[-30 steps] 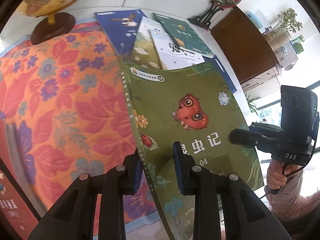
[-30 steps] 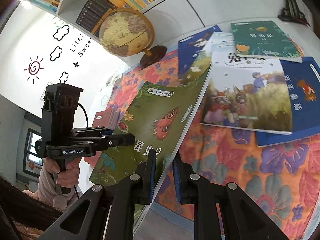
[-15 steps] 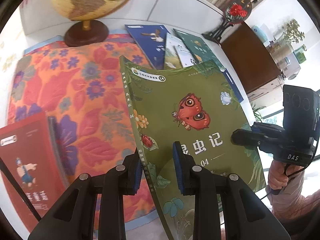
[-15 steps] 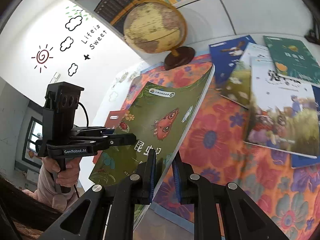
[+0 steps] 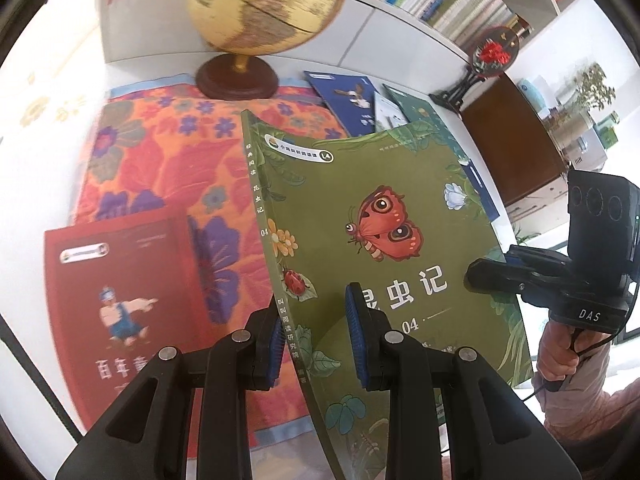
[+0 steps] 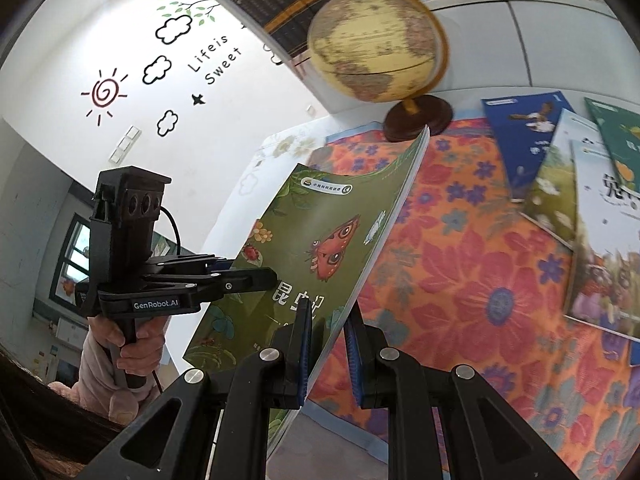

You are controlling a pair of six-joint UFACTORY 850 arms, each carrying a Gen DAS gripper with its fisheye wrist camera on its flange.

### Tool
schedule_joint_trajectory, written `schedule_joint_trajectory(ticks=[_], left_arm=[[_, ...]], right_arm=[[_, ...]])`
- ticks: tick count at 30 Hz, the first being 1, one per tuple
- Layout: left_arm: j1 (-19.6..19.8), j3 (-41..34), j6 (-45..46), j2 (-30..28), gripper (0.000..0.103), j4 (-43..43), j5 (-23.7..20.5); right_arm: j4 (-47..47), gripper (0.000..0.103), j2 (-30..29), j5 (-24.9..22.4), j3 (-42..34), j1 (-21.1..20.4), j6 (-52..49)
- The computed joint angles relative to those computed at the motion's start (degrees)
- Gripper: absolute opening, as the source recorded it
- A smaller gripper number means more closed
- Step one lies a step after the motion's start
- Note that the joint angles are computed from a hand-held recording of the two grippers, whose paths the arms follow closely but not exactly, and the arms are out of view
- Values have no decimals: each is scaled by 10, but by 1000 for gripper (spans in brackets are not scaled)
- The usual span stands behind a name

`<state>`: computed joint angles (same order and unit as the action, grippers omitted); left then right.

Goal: Organize books

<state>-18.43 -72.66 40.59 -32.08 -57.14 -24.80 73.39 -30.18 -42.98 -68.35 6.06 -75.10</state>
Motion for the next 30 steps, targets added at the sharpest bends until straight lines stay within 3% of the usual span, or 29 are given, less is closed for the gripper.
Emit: schedule_joint_trajectory(ticks=[16,30], left_arm=[[58,88,84,62,24,-78,19],[98,117,113,63,24,-107,38]], right_arm=[[-5,17,-17,9,-33,69,24],[-27,17,-61,26,-80,119,62]])
